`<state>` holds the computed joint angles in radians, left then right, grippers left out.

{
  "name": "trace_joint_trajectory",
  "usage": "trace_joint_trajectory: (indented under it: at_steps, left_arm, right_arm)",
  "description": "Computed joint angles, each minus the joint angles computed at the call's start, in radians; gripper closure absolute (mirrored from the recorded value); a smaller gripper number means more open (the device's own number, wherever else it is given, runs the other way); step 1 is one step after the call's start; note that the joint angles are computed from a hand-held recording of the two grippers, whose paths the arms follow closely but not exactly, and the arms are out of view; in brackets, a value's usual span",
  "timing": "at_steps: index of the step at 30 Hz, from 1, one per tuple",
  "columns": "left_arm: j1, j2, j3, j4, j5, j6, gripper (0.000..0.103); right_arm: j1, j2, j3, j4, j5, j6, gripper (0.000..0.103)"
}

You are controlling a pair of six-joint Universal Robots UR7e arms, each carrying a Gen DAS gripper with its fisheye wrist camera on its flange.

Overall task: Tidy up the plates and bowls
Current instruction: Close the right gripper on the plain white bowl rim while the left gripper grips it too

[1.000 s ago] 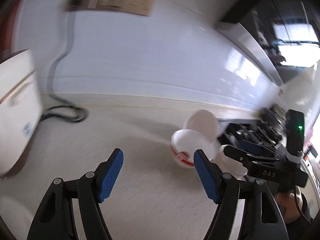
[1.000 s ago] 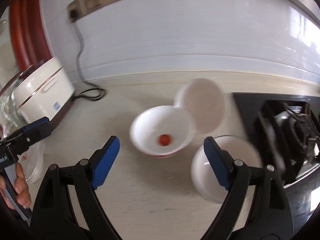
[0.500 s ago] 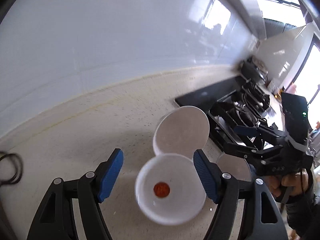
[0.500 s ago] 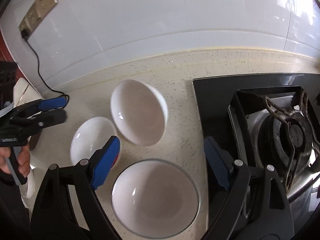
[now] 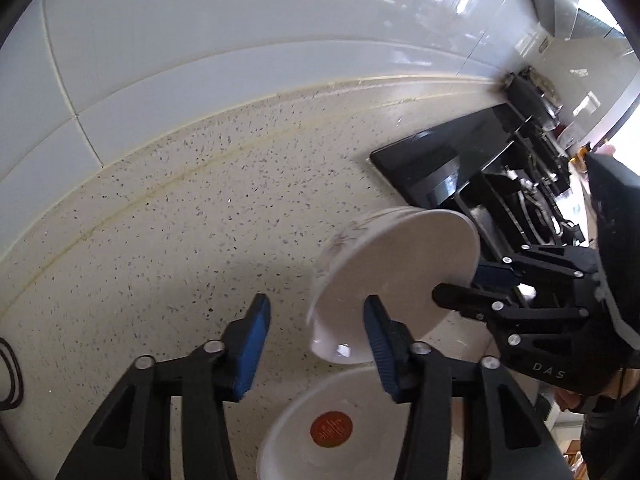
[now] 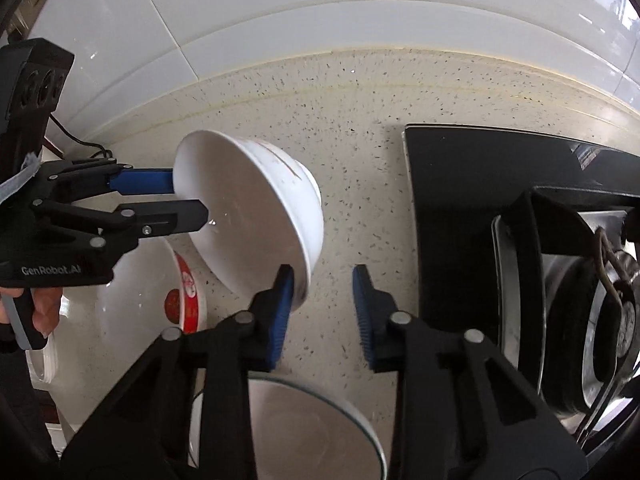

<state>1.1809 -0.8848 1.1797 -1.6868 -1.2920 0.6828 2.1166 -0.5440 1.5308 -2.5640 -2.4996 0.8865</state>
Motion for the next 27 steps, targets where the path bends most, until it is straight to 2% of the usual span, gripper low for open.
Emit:
trace_joint_trajectory:
  at_steps: [3, 7, 9, 13, 16, 27]
  left_arm:
    - [-0.003, 0.01, -0.001, 0.004, 0.009, -0.019, 0.085]
    - [-0.008, 0.005, 0.029, -0.044, 0.022, -0.03, 0.089]
    - [-0.006, 0.007, 0.035, -0.065, 0.012, -0.046, 0.095]
    - [-0.005, -0.001, 0.032, -0.086, -0.023, -0.066, 0.096]
    - [-0.01, -0.015, 0.052, -0.116, -0.025, -0.058, 0.096]
    - [-0.012, -0.053, 0.072, -0.167, -0.1, -0.084, 0.096]
  right_arm:
    - [-0.006, 0.002, -0.002, -0.027, 0.019, -0.034, 0.088]
    - [-0.002, 0.004, -0.007, -0.039, 0.008, -0.048, 0.091]
    - [-0.001, 0.003, -0.007, -0.03, -0.003, -0.037, 0.091]
    - [-0.005, -0.001, 0.006, -0.066, -0.014, -0.045, 0.091]
    - [0.003, -0.004, 0.007, -0.061, -0.023, -0.034, 0.091]
    - [0.032, -0.008, -0.001, -0.064, -0.083, -0.029, 0.091]
